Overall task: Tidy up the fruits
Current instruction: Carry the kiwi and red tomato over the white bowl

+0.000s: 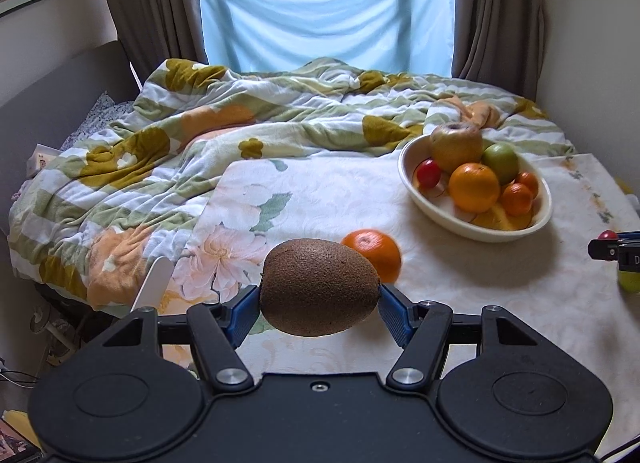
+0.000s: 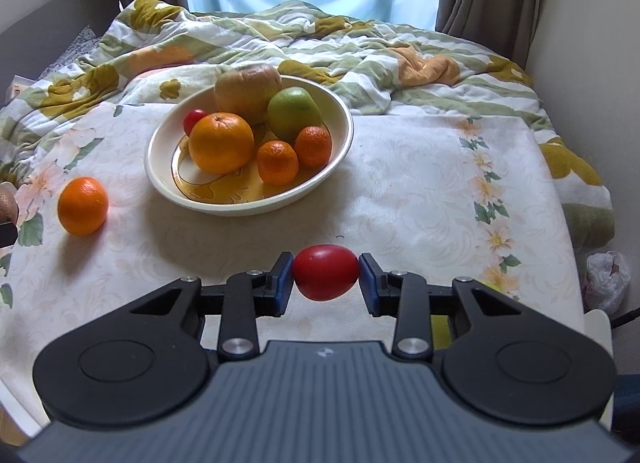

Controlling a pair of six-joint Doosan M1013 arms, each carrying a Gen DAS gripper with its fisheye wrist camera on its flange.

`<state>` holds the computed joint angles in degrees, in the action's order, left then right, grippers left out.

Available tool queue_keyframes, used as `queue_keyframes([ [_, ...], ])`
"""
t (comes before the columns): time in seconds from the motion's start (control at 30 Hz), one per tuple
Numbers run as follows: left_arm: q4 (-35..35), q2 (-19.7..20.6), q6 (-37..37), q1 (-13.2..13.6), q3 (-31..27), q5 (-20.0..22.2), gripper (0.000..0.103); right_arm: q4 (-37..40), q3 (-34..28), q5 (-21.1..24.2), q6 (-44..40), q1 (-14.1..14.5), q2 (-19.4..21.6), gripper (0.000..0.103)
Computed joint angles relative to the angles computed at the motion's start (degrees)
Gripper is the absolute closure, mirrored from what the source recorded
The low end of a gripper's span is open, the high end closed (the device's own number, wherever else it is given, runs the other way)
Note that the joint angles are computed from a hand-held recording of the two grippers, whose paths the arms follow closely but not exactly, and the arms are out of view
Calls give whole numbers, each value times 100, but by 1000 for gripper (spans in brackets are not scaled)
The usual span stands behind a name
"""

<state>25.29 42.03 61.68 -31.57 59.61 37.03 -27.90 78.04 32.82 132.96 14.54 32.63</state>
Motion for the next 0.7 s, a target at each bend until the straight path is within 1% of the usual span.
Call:
queue_keyframes([
  [0.27, 123, -167, -220, -166, 25, -60, 34, 232, 167, -122, -327, -55, -306, 53],
  [0.43, 145, -178, -253, -248, -91, -138, 34, 401, 233, -228, -655, -88, -472, 53],
  [0.57, -37, -105, -99, -270, -323, -158, 34, 534, 207, -258, -923, -120, -553, 53],
  [0.7, -268, 52, 161, -268, -669, -113, 34, 629, 123, -277, -1038, -144, -579, 53],
])
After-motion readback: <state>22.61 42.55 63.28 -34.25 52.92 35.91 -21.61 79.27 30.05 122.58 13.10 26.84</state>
